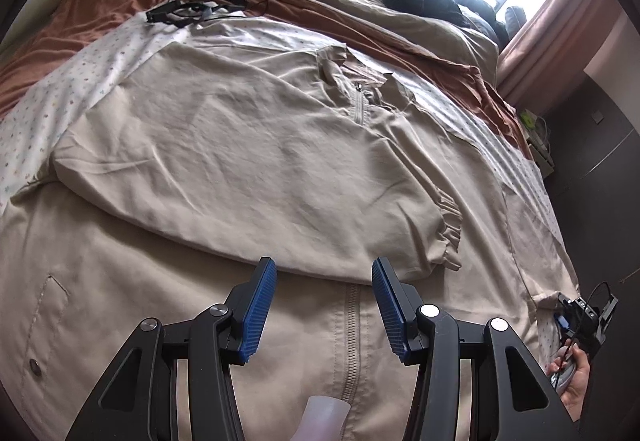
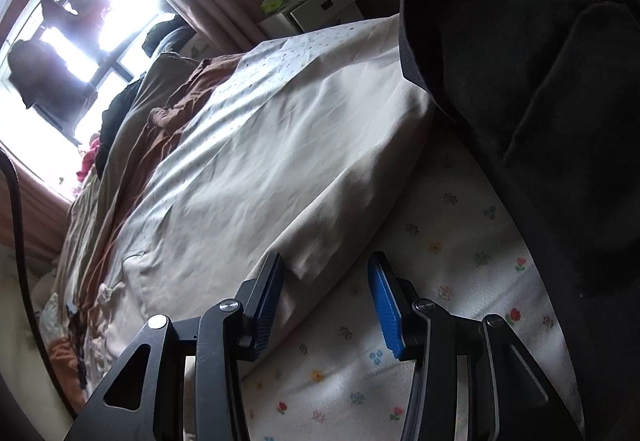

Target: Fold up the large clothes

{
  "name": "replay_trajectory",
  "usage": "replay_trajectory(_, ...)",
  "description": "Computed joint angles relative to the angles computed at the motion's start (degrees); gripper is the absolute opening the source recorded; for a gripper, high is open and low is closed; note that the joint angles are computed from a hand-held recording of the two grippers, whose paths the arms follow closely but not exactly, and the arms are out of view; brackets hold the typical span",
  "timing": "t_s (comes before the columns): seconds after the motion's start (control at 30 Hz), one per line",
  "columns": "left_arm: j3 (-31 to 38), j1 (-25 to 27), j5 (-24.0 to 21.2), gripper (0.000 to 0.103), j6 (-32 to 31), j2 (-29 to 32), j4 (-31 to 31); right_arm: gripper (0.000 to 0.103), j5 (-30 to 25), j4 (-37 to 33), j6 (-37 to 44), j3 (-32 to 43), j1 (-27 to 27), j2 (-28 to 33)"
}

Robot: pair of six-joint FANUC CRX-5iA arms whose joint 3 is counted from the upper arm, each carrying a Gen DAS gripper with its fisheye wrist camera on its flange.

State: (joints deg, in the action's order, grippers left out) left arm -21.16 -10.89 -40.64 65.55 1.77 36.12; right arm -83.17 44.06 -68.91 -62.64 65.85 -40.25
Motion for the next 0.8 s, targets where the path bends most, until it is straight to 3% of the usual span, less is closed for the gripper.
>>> replay_trajectory(0.07, 0.0, 0.2, 0.0, 0.052, 0.2, 0.2, -0.2, 0.046, 0.5, -0.1, 0.9, 0.2, -1.2, 0.8)
replay_trajectory(0.17, 0.0, 0.4, -0.1, 0.052, 0.3, 0.3, -0.4, 0.035, 1.1, -0.7, 2.4, 0.8, -2.8, 2.4)
replay_trajectory(0.23, -0.3, 0.6, 0.0, 0.052, 0.0, 0.2, 0.1, 0.006, 1.7, 0.8, 1.9, -0.4, -2.8, 1.6)
replay_trajectory(0.37, -0.7, 1.2, -0.3, 0.052, -0.3, 0.2, 1.3, 0.005, -6.8, 3.0, 4.1, 3.2, 1.4, 4.5)
replay_trajectory(0.57, -2.2, 2.1, 0.1, 0.052, -2.4, -0.9, 4.6, 0.005, -11.3, 10.2, 7.0, 9.1, 3.5, 9.7)
replay_trajectory(0.8, -3.3, 3.6, -0.6, 0.052, -3.8, -1.1, 7.9, 0.005, -6.7, 16.9, 13.1, 15.7, 1.5, 16.2)
